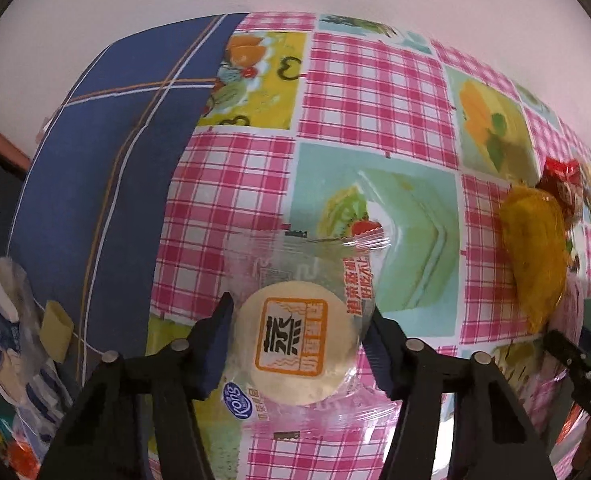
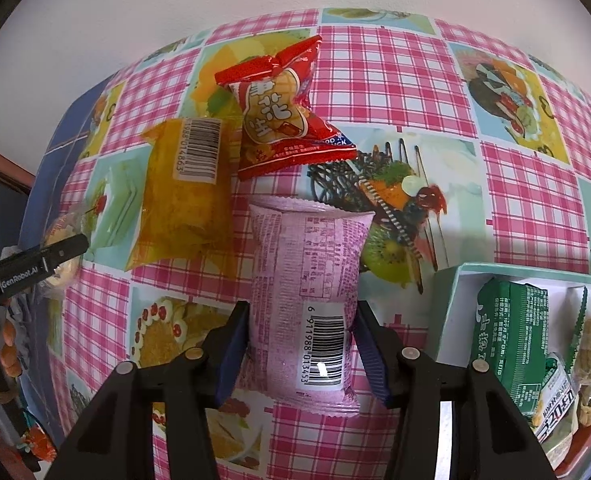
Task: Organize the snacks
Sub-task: 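Lift and carry the bun packet and pink packet over the white tray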
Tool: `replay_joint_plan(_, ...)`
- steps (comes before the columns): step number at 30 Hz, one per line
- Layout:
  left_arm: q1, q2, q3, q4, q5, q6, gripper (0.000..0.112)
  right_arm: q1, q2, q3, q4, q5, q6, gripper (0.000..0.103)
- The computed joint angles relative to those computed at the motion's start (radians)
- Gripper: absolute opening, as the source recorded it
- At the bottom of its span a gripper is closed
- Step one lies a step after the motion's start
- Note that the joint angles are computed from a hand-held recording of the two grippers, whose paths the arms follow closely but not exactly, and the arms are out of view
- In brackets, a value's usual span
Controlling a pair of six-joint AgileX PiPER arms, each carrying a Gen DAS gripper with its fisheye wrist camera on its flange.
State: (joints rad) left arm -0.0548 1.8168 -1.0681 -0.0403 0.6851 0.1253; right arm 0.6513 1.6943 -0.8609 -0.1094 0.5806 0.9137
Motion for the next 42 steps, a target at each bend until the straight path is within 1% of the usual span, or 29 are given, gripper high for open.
replay_joint_plan(3, 0.025, -0.007, 0.019, -0.014, -0.019, 0.004, 0.056, 0.022, 0.006, -0.014, -0.05, 0.03, 0.045, 0.046)
replay_joint_plan(5, 0.034, -0.024, 0.038, -0.007, -0.021, -0.008, 0.056, 0.037, 0.004, -0.01, -0.071, 0.03, 0.077, 0.045)
replay_joint_plan(7, 0.041, -0.068, 0.083, -0.027, -0.023, -0.01, 0.055, 0.05, -0.006, -0.003, -0.086, 0.032, 0.1, 0.043)
replay_joint_plan(11, 0.0, -0.138, 0.14, -0.014, -0.023, -0.089, 0.055, 0.076, -0.038, 0.014, -0.097, 0.035, 0.129, 0.042)
replay_joint_plan(13, -0.032, -0.195, 0.171, -0.017, -0.017, -0.138, 0.055, 0.096, -0.074, 0.027, -0.119, 0.04, 0.165, 0.042)
replay_joint_plan(17, -0.097, -0.305, 0.206, -0.047, 0.012, -0.202, 0.055, 0.145, -0.151, 0.044, -0.166, 0.084, 0.243, 0.042)
replay_joint_plan(20, -0.169, -0.38, 0.197, -0.06, 0.065, -0.285, 0.055, 0.193, -0.228, 0.067, -0.207, 0.125, 0.322, 0.042)
replay_joint_plan(22, -0.208, -0.411, 0.191, -0.068, 0.082, -0.331, 0.055, 0.214, -0.276, 0.083, -0.222, 0.152, 0.362, 0.042)
replay_joint_plan(24, -0.258, -0.43, 0.174, -0.063, 0.095, -0.384, 0.055, 0.236, -0.336, 0.108, -0.239, 0.179, 0.413, 0.042)
replay_joint_plan(27, -0.362, -0.471, 0.17, -0.025, 0.11, -0.511, 0.055, 0.277, -0.427, 0.149, -0.268, 0.224, 0.5, 0.042)
replay_joint_plan(28, -0.375, -0.462, 0.172, -0.027, 0.094, -0.523, 0.055, 0.284, -0.444, 0.16, -0.275, 0.231, 0.521, 0.042)
replay_joint_plan(32, -0.524, -0.507, 0.178, 0.019, 0.115, -0.69, 0.055, 0.337, -0.57, 0.227, -0.3, 0.31, 0.64, 0.042)
replay_joint_plan(33, -0.578, -0.511, 0.174, 0.041, 0.12, -0.747, 0.055, 0.345, -0.592, 0.239, -0.305, 0.327, 0.66, 0.042)
replay_joint_plan(36, -0.69, -0.504, 0.157, 0.081, 0.129, -0.853, 0.055, 0.377, -0.709, 0.289, -0.319, 0.415, 0.73, 0.042)
replay_joint_plan(39, -0.784, -0.482, 0.142, 0.095, 0.113, -0.923, 0.055, 0.364, -0.823, 0.328, -0.318, 0.499, 0.745, 0.043)
replay_joint_plan(41, -0.844, -0.457, 0.128, 0.103, 0.099, -0.963, 0.055, 0.322, -0.887, 0.348, -0.306, 0.536, 0.722, 0.043)
replay_joint_plan(42, -0.866, -0.444, 0.121, 0.108, 0.097, -0.977, 0.055, 0.279, -0.937, 0.364, -0.292, 0.559, 0.695, 0.043)
